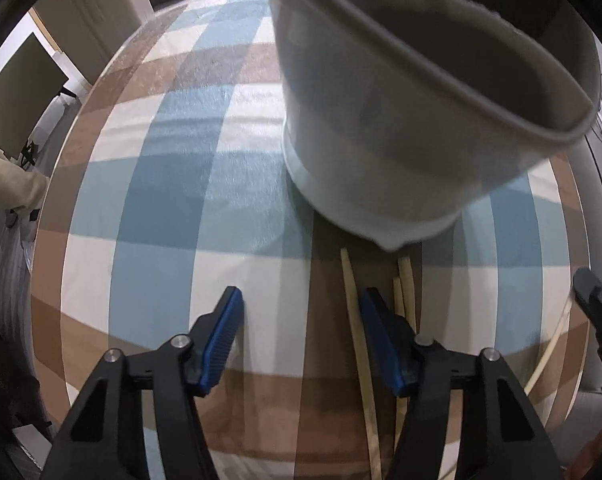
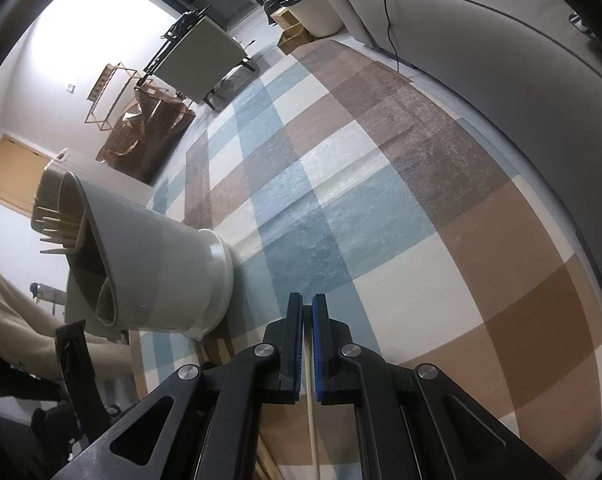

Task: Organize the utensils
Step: 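Close the left tool on a chopstick beside the holder base, then raise both held chopsticks upright above the holder opening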

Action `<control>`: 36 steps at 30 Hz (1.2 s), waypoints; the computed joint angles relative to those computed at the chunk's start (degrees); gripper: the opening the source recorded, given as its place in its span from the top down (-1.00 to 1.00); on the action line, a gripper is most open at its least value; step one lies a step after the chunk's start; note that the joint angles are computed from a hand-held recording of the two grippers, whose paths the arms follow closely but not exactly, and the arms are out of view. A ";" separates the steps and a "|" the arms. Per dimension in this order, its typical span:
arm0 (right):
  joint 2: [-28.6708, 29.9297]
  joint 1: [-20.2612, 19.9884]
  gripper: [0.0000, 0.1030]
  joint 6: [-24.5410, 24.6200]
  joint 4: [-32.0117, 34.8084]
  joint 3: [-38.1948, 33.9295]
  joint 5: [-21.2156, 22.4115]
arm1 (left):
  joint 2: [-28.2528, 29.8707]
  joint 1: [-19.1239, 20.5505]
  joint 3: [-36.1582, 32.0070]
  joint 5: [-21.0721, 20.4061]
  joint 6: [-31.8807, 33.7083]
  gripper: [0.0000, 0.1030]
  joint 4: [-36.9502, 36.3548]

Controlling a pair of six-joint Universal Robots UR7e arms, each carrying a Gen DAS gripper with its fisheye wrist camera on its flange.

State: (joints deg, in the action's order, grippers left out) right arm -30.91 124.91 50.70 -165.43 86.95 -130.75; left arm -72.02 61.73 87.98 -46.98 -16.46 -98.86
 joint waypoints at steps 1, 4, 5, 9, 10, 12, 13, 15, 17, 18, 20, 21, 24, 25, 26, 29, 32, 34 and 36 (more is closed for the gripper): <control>0.03 0.00 0.93 -0.09 -0.04 -0.06 0.04 | 0.05 0.00 0.29 0.15 0.57 0.08 -1.40; 0.17 -0.05 0.92 -0.20 0.00 -0.34 0.31 | 0.87 0.94 -0.87 -0.12 3.11 0.60 -3.89; 0.22 -0.10 0.92 -0.26 0.11 -0.49 0.42 | 0.89 0.94 -0.95 -0.59 3.76 0.79 -4.05; 0.63 0.08 0.92 -1.21 0.64 -1.34 -0.26 | -1.29 0.84 0.48 -2.53 8.22 0.95 -3.65; 0.76 0.09 0.92 -1.40 0.57 -1.53 -0.29 | -1.70 0.91 0.83 -2.87 10.01 0.96 -3.77; 1.12 0.10 0.92 -1.54 0.70 -2.05 -0.07 | -2.67 0.99 1.41 -4.17 12.25 0.98 -3.31; 1.33 0.08 0.92 -1.75 0.59 -2.28 0.25 | -3.23 1.19 1.59 -4.86 13.58 0.98 -2.94; 1.68 0.15 0.93 -2.24 0.36 -2.64 0.56 | -4.23 1.97 1.61 -6.78 16.12 0.98 -2.33; 2.12 0.34 0.93 -2.77 0.58 -3.24 0.31 | -4.82 3.57 0.86 -9.09 18.58 0.98 -1.95; 2.29 0.41 0.93 -2.95 0.62 -3.47 0.22 | -4.94 4.07 0.50 -9.83 18.93 0.98 -1.74; 2.56 0.57 0.93 -3.15 0.66 -3.84 -0.05 | -4.77 4.70 -0.73 -10.62 17.85 0.98 -0.07; 2.64 0.60 0.93 -3.08 0.69 -3.98 0.02 | -4.73 4.49 -1.13 -10.78 16.37 0.98 1.01; 2.99 0.78 0.93 -3.65 0.78 -4.50 -0.07 | -3.52 4.29 -3.53 -11.55 12.05 0.97 4.85; 3.06 0.87 0.93 -3.78 1.12 -4.69 -0.31 | -3.66 4.76 -3.97 -11.20 12.12 0.97 5.42; 3.08 0.88 0.93 -3.90 1.13 -4.74 -0.33 | -3.18 4.64 -4.17 -10.50 12.04 0.95 5.30; 2.91 0.84 0.93 -3.78 1.20 -4.58 -0.49 | -3.51 3.13 -1.59 -5.82 14.32 0.95 3.05; 2.71 0.94 0.93 -3.77 1.40 -4.48 -0.67 | -4.17 1.56 1.60 -1.39 16.99 0.97 0.10; 2.70 1.05 0.93 -4.18 1.48 -4.68 -0.75 | -3.91 1.76 1.42 -1.73 16.77 0.99 -0.51; 2.72 1.33 0.93 -4.91 1.48 -4.93 -1.07 | -3.77 2.26 0.90 -2.37 16.03 1.00 -0.91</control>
State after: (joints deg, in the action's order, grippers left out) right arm -28.19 126.23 45.78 -163.95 82.02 -131.81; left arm -75.80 63.98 88.88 -49.35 -0.44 -99.77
